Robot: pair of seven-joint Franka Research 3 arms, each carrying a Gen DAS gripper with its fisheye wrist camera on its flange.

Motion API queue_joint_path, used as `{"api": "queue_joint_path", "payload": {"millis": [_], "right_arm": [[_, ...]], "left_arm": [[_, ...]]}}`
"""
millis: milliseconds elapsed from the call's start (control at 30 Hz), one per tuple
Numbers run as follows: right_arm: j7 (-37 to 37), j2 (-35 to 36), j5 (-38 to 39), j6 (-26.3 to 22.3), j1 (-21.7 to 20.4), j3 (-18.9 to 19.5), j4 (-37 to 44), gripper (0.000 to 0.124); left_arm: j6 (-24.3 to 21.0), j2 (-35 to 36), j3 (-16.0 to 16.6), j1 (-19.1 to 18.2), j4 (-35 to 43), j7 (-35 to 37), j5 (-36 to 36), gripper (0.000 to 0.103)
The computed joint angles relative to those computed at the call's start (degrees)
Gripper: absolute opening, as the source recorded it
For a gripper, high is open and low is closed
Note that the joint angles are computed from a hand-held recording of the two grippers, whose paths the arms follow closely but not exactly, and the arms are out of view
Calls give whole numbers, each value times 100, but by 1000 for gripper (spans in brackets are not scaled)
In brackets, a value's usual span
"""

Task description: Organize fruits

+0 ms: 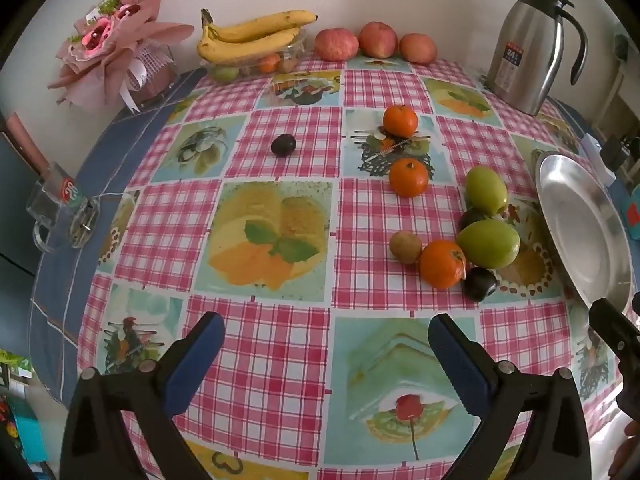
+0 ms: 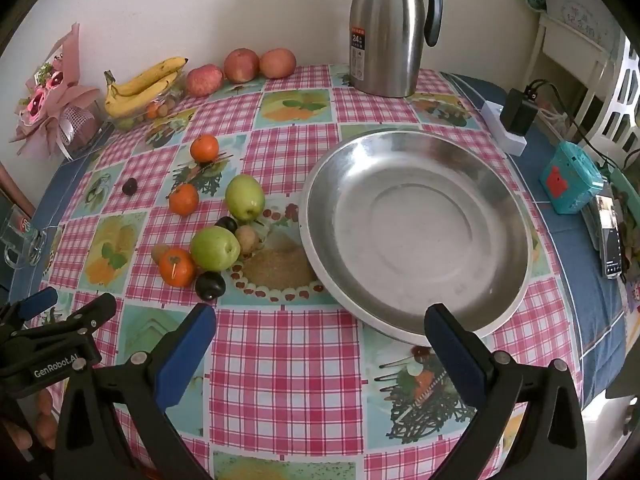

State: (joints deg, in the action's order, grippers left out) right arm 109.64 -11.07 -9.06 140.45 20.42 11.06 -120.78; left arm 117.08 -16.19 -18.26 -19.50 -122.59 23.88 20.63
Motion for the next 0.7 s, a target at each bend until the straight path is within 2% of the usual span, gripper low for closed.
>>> {"api": "queue_joint_path", "payload": {"millis": [367,700], "right_arm": [[-4,9,13,-10,8,-4,5,103],[9,10,12,1,13,-2,-7,103]], "left_arm": [[6,1,8,-11,-42,4,-45,103],[220,18,-35,7,-150,-192,172,103]]}}
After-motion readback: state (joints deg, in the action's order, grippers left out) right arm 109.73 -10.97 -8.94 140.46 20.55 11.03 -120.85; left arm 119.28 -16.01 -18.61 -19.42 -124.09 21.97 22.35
